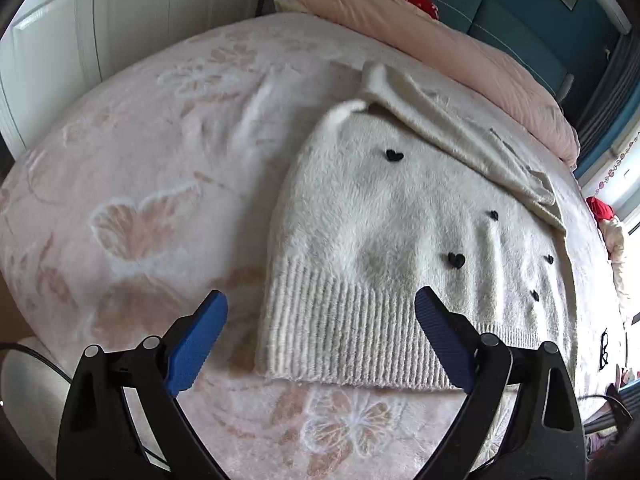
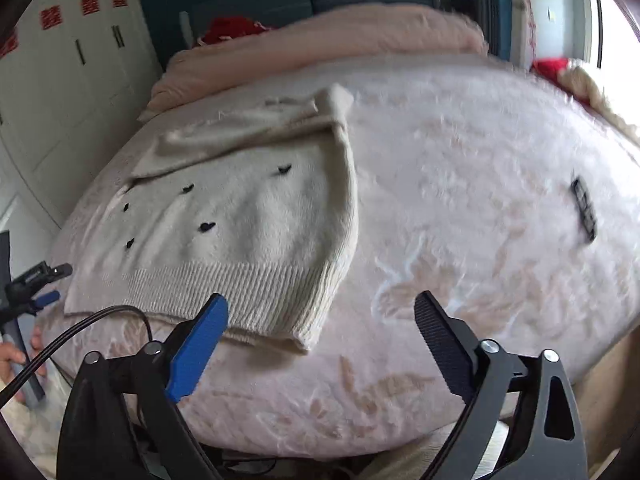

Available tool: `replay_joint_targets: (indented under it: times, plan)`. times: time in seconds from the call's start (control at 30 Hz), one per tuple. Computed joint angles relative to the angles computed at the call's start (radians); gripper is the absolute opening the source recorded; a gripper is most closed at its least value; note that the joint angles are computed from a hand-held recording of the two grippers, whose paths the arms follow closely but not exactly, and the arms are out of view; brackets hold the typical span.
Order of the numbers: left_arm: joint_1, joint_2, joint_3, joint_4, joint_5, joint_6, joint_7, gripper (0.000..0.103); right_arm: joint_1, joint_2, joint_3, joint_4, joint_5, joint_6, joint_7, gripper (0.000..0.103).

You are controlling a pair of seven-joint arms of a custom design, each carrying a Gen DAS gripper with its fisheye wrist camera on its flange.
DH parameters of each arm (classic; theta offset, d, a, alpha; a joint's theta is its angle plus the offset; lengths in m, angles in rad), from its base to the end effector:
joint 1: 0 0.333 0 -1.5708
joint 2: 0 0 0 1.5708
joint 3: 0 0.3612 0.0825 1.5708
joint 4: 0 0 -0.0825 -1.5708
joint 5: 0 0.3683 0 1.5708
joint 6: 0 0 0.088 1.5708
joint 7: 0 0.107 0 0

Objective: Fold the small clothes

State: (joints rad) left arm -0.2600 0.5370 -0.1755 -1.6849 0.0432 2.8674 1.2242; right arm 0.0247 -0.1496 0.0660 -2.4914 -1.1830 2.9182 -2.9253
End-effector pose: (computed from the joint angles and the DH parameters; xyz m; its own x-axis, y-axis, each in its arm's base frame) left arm 0.6736 -0.2883 0.4158 -0.1486 -0.9547 0.2580 -0.8331 -0.0197 -0.5528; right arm 0.4475 0.0991 0.4348 -0.4703 -0.8487 -0.2420 -0.5889 0.5060 -0.6302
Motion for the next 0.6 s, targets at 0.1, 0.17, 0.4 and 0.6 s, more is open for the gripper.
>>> replay_joint_targets:
  times: [0.1,0.17,0.4,0.6]
  plan:
    - [-0.037,0.022,0.040,0.029,0.038,-0.028,-0.033,0.092,-0.036,0.120,-0.040,0.055,-0.180,0.157,0.248,0.084]
    - [-0.047,0.036,0.056,0.047,0.052,-0.051,-0.059,0.092,-0.019,0.173,-0.069,0.093,-0.249,0.197,0.331,0.084]
    - [-0.027,0.035,0.035,0.045,0.049,-0.032,-0.086,0.092,0.061,0.174,-0.101,0.113,-0.181,0.113,0.251,0.084]
    - [-0.036,0.059,0.029,0.074,0.055,-0.074,-0.060,0.092,0.061,0.201,-0.120,0.093,-0.016,0.152,0.095,0.084]
